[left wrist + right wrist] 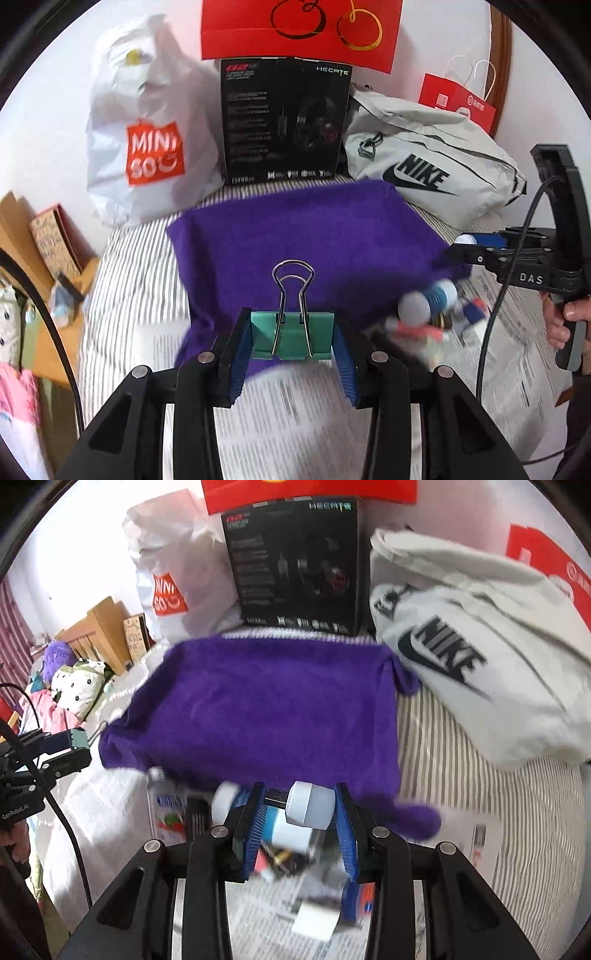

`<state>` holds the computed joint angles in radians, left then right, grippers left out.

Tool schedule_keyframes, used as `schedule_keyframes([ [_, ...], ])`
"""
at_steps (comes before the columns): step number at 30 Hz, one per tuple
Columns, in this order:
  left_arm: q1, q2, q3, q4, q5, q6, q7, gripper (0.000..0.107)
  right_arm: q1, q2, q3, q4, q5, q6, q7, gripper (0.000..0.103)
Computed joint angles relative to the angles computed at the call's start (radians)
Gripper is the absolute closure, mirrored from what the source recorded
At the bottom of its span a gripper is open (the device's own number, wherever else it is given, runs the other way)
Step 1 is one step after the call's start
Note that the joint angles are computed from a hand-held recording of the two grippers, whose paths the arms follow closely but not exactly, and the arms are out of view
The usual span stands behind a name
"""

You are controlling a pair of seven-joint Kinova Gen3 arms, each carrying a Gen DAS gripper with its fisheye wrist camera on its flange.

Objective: Organize rigid objects
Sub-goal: 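Carry clip and white cylinder onto the purple towel and open both grippers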

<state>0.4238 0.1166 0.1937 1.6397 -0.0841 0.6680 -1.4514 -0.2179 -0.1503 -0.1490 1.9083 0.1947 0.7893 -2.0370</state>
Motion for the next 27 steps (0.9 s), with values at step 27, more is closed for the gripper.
schedule_keyframes([
  [27,0.06,0.548,-0.083,-0.674,0.062,0.295,-0.044,0.068,0.02,0.478,0.144,-0.395,-0.054,0.022,0.153,0.067],
])
